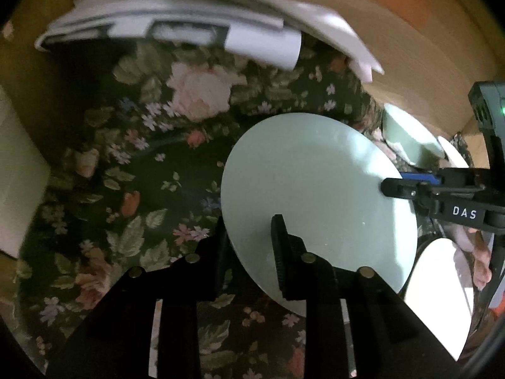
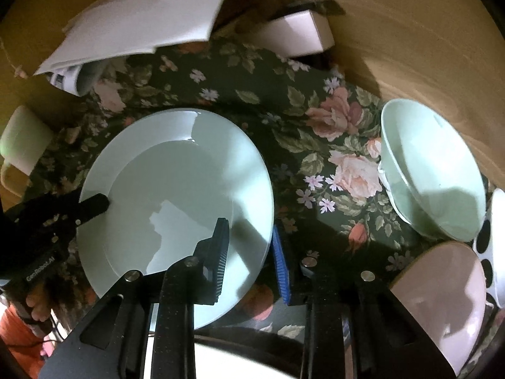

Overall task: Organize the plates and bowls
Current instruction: 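Lift the mint green plate with both grippers and carry it over the white plate, then lower the mint green plate onto the white plate and open both grippers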

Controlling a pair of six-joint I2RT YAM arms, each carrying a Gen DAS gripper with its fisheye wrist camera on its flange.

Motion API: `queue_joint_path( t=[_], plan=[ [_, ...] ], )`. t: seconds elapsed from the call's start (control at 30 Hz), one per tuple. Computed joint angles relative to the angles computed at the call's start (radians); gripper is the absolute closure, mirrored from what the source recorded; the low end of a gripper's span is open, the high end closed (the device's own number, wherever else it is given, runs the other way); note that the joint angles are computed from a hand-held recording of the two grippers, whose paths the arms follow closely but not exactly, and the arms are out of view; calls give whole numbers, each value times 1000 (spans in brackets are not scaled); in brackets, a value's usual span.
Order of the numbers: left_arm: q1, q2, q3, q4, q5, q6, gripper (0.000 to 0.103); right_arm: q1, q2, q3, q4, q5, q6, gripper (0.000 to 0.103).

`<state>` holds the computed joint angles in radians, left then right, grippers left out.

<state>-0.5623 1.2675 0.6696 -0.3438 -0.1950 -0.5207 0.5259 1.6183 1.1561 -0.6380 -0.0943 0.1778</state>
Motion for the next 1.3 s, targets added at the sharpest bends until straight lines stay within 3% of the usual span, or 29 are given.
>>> queue_joint_path(
  t=[0.37, 0.63, 1.3],
  plan=[
    [-5, -184, -20, -117, -9, -25, 78, 16, -204, -80, -6, -4, 30, 79],
    [-115, -299, -17, -230, -81, -81, 78, 36, -303, -126, -17, 15, 73, 79],
    [-420, -215, 53, -283, -231, -274, 78, 80, -647, -319, -108, 73, 181, 79]
  ],
)
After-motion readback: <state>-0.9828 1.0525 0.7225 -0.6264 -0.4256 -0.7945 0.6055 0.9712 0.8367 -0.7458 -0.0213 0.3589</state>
